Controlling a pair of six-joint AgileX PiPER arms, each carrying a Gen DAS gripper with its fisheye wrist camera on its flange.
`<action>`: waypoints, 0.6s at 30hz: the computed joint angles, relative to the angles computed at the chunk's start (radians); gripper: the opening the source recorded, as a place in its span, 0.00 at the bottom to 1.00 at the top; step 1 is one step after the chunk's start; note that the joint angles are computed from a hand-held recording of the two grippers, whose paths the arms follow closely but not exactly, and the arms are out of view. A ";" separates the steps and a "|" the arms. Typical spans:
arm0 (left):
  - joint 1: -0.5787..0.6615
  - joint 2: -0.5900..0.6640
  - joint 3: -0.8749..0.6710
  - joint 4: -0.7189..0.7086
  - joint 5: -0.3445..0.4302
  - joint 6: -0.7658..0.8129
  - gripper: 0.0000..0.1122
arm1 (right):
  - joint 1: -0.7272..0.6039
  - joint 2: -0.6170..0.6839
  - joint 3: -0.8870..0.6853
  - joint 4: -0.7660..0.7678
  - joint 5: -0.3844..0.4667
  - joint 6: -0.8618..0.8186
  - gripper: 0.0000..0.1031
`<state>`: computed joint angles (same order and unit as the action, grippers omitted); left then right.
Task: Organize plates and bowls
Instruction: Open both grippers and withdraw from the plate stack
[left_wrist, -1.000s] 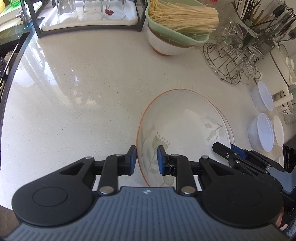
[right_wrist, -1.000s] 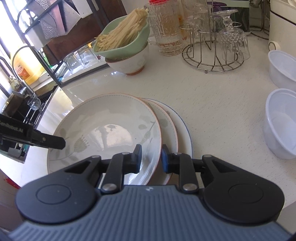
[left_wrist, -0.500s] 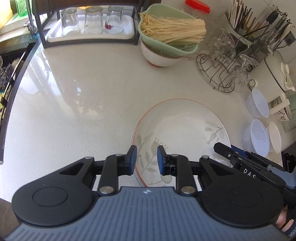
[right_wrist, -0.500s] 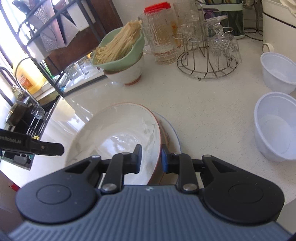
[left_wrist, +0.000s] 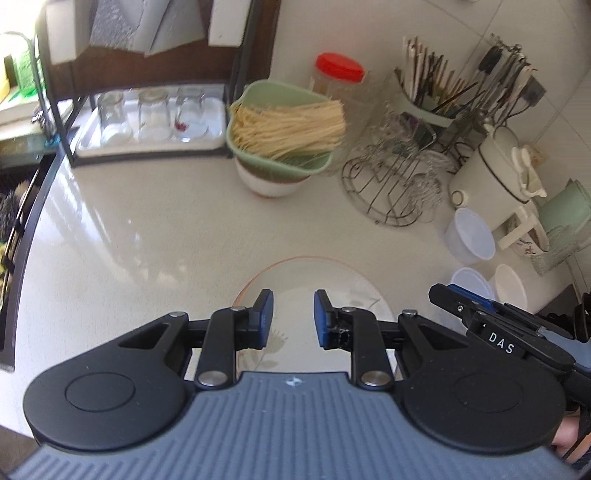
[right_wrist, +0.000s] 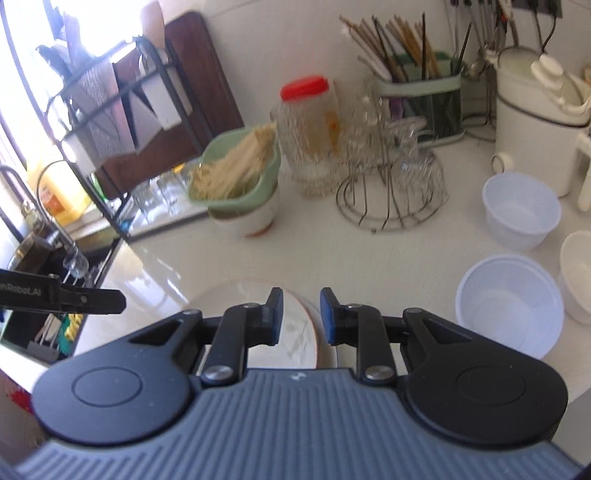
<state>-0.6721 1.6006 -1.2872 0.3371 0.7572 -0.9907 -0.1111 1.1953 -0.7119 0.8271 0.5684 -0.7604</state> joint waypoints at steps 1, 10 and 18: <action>0.000 -0.004 -0.006 -0.001 -0.002 0.009 0.23 | 0.004 -0.014 -0.010 -0.029 0.004 0.038 0.24; 0.013 -0.063 -0.006 -0.038 -0.044 0.102 0.23 | 0.067 -0.138 -0.056 -0.235 0.035 0.335 0.24; 0.057 -0.138 0.072 -0.093 -0.115 0.191 0.23 | 0.256 -0.215 -0.075 -0.577 0.008 0.756 0.24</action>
<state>-0.6156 1.4631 -1.2155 0.2446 0.6424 -0.7995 0.1449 0.9808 -0.7867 0.2499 0.5760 -0.0048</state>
